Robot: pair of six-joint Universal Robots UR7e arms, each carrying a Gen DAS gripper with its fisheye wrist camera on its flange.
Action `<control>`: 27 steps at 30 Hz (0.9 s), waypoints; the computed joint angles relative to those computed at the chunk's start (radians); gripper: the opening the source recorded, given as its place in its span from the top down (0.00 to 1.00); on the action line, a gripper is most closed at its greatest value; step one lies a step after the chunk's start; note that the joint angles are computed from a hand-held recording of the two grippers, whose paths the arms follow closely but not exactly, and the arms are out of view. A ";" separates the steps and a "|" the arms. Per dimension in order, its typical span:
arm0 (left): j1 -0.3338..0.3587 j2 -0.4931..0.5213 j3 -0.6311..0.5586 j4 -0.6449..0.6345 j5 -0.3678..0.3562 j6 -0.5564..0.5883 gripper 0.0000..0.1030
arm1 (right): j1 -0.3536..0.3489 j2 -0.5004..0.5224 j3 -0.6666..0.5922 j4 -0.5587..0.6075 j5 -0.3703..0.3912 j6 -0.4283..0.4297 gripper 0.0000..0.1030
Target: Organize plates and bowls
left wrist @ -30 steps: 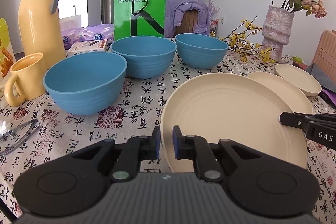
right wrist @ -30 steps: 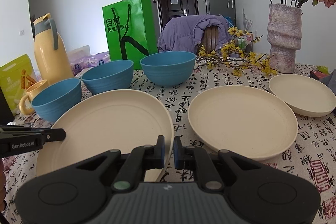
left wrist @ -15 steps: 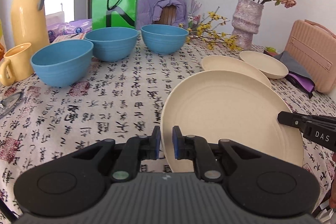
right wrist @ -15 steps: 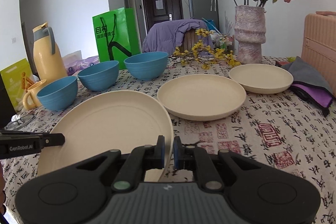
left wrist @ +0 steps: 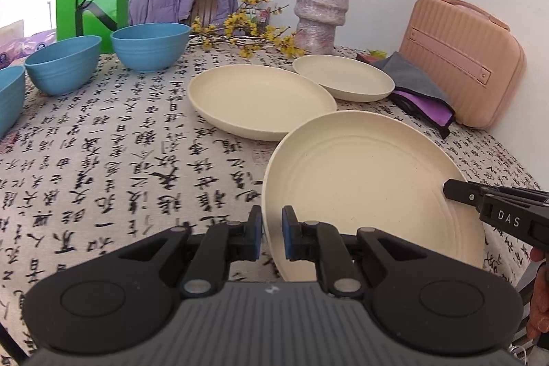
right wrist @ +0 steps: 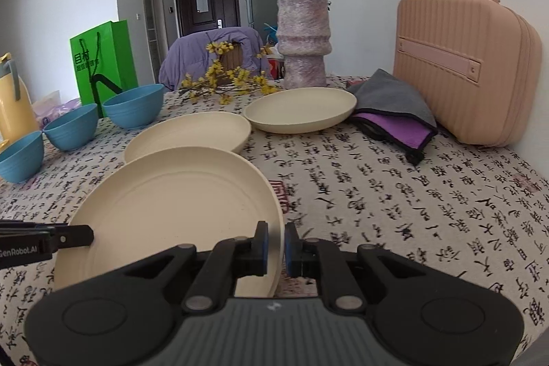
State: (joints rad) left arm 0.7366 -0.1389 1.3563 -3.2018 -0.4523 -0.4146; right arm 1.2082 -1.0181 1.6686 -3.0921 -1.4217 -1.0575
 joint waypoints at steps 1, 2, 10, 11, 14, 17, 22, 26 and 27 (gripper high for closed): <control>0.001 0.015 -0.026 0.000 -0.007 0.006 0.88 | -0.004 0.005 -0.021 0.010 -0.008 -0.001 0.90; 0.001 0.035 -0.062 0.008 -0.015 0.008 0.88 | -0.006 0.010 -0.041 0.020 -0.016 -0.003 0.90; 0.009 0.118 -0.207 0.081 -0.050 -0.027 0.88 | -0.019 0.051 -0.166 0.085 -0.053 -0.023 0.89; 0.008 0.125 -0.218 0.091 -0.047 -0.035 0.88 | -0.020 0.057 -0.178 0.090 -0.058 -0.026 0.89; 0.008 0.138 -0.239 0.112 -0.040 -0.052 0.88 | -0.021 0.072 -0.203 0.104 -0.065 -0.030 0.89; 0.008 0.150 -0.260 0.130 -0.031 -0.062 0.86 | -0.023 0.078 -0.217 0.120 -0.065 -0.032 0.89; 0.006 0.173 -0.294 0.129 -0.012 -0.043 0.79 | -0.027 0.083 -0.224 0.134 -0.061 -0.032 0.87; 0.002 0.183 -0.305 0.097 -0.034 -0.004 0.46 | -0.030 0.077 -0.218 0.138 -0.045 -0.041 0.68; 0.000 0.189 -0.309 0.087 -0.024 0.006 0.38 | -0.031 0.075 -0.215 0.136 -0.036 -0.038 0.53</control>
State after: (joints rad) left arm 0.7362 0.0499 1.0472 -3.1144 -0.4765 -0.4085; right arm 1.1769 -0.9433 1.4534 -2.9561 -1.4577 -1.0959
